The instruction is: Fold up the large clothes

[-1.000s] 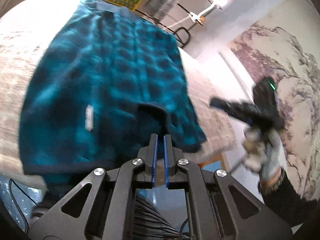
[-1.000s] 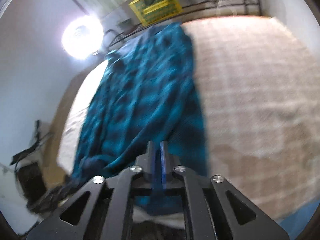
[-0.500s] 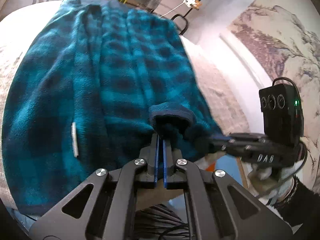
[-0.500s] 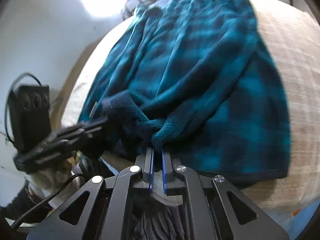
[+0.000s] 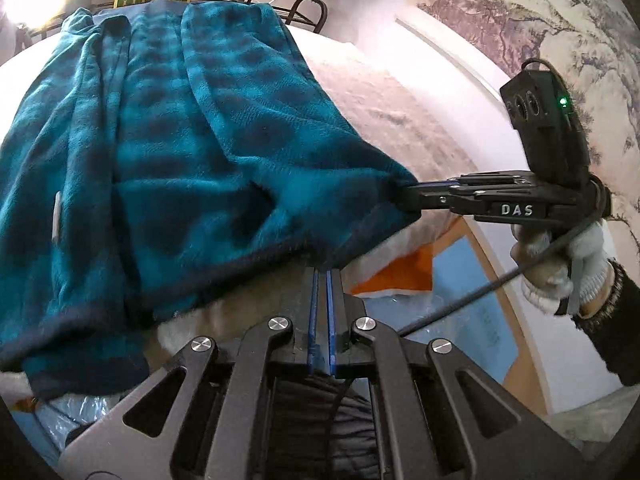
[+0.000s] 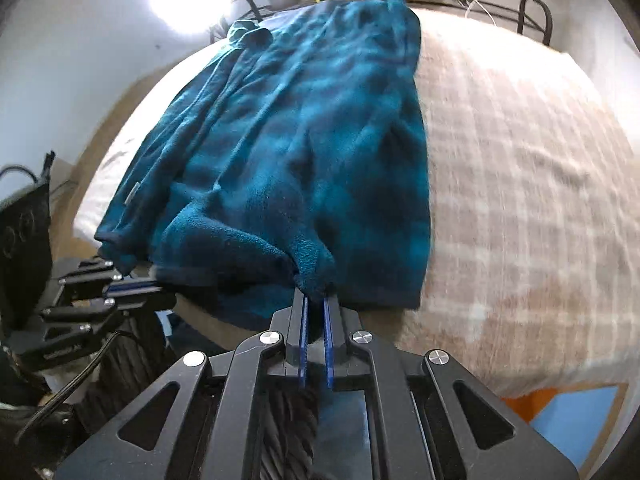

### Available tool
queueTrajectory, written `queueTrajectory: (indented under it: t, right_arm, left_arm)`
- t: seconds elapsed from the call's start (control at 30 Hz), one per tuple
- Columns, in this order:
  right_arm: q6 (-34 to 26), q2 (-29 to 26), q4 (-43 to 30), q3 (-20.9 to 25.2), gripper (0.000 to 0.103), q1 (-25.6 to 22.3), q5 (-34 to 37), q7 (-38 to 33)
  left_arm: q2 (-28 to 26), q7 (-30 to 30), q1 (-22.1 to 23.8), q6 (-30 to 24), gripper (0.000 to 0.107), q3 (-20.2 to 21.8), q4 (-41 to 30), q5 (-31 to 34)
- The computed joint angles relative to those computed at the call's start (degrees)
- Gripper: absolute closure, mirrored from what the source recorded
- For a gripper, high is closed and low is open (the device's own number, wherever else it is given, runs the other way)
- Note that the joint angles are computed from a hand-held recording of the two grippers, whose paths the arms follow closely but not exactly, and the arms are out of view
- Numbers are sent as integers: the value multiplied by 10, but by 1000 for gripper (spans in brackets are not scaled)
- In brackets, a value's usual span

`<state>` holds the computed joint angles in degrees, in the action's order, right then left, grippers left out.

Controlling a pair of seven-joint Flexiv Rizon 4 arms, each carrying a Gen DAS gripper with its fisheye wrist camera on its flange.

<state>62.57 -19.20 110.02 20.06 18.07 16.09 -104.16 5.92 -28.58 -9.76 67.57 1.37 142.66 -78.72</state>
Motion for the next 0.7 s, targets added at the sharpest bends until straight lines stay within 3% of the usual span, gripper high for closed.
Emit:
queueTrajectory:
  t: [0.1, 0.2, 0.3, 0.43, 0.53, 0.7]
  right_arm:
    - [-86, 7, -39, 39, 87, -62, 98, -98]
    - [-106, 26, -49, 40, 69, -84, 179, -154]
    - [-111, 19, -75, 22, 69, -84, 237, -155]
    - [-84, -34, -133, -5, 69, -54, 230, -129]
    - [-104, -99, -210, -3, 68, -58, 229, -107]
    - [-102, -169, -268, -30, 68, -14, 129, -27]
  left_arm:
    - [31, 12, -1, -3, 106, 8, 7, -22]
    - [33, 30, 0, -1, 106, 7, -10, -61]
    - [2, 39, -1, 4, 106, -6, -44, -86]
    - [-52, 41, -4, 2, 105, -23, -89, -95]
    - [-95, 34, -6, 20, 105, -33, -112, -79]
    - [-122, 8, 5, -2, 105, -34, -118, -63]
